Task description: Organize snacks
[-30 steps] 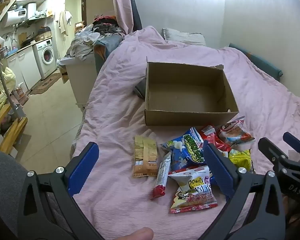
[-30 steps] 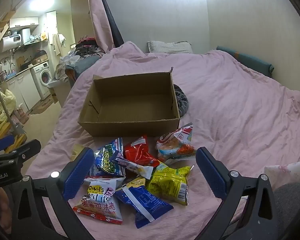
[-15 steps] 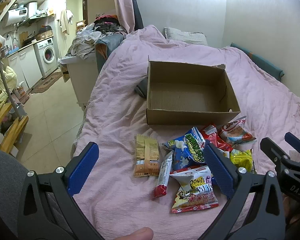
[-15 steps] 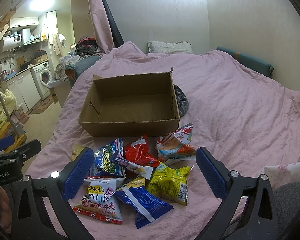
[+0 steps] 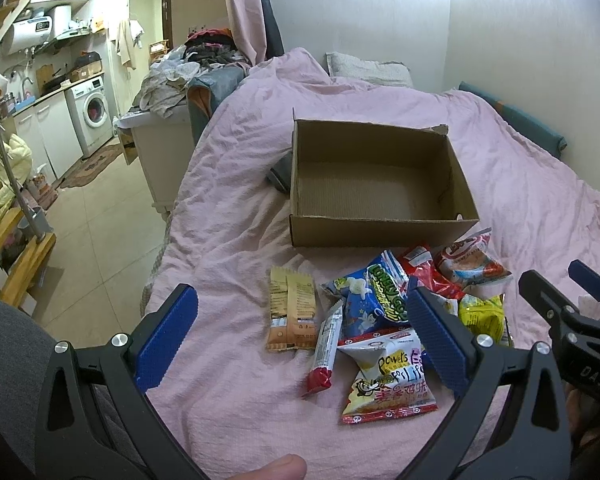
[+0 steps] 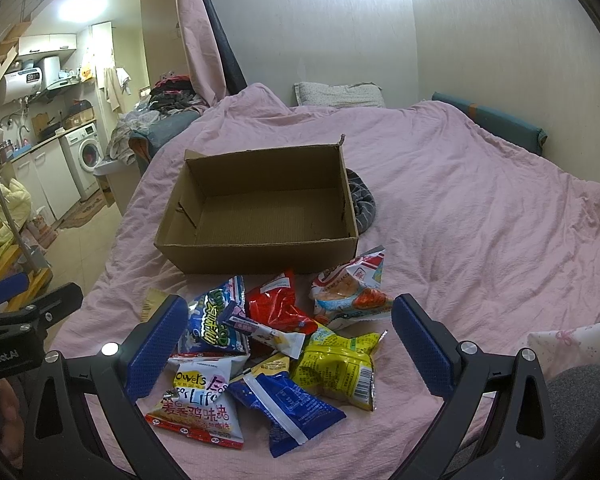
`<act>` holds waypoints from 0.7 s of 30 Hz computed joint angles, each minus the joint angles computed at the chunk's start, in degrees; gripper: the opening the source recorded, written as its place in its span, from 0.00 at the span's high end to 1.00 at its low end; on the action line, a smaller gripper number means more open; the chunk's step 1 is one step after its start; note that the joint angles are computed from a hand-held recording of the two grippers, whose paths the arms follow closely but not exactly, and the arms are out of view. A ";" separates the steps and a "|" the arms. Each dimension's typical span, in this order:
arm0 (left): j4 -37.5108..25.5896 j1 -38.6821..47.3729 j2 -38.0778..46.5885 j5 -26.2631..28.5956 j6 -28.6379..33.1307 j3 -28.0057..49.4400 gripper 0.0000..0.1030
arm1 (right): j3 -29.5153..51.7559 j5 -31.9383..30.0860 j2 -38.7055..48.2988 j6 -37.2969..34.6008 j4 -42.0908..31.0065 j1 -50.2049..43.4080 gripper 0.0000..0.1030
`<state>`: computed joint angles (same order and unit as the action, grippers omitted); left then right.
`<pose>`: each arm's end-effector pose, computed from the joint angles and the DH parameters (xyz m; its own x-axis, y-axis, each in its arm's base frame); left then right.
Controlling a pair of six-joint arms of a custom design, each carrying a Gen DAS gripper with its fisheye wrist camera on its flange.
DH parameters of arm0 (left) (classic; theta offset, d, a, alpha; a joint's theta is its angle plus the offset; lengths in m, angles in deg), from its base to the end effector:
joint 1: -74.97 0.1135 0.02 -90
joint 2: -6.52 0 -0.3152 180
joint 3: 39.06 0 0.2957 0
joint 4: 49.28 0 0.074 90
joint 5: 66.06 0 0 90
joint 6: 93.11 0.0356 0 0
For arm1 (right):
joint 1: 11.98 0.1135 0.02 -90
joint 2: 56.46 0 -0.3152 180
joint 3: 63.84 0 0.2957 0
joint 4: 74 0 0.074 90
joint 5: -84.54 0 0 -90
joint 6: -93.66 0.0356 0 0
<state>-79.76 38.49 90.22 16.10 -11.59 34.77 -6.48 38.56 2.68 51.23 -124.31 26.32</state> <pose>0.2924 -0.2101 0.3054 -0.5894 0.2542 -0.7668 0.4231 0.9057 -0.0250 0.1841 0.1139 0.2963 -0.4994 0.2819 -0.8192 0.3824 0.9202 0.0836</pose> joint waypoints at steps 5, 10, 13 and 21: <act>-0.08 -0.07 0.18 -0.22 0.05 0.10 0.00 | 0.08 0.26 0.27 0.11 0.28 0.09 0.00; 0.05 -0.13 0.04 -0.43 0.07 0.02 0.00 | 0.40 0.60 0.05 0.65 -0.82 0.31 0.00; -0.12 -0.13 0.10 -0.42 0.12 0.18 0.00 | 0.31 0.70 0.14 0.56 -0.54 0.27 0.00; -0.19 -0.15 0.13 -0.45 -0.07 0.25 0.00 | 0.23 0.64 0.00 0.42 -0.49 0.21 0.00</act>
<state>-79.95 38.35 90.34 15.65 -11.66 35.02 -6.25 39.20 2.68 51.65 -124.80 26.53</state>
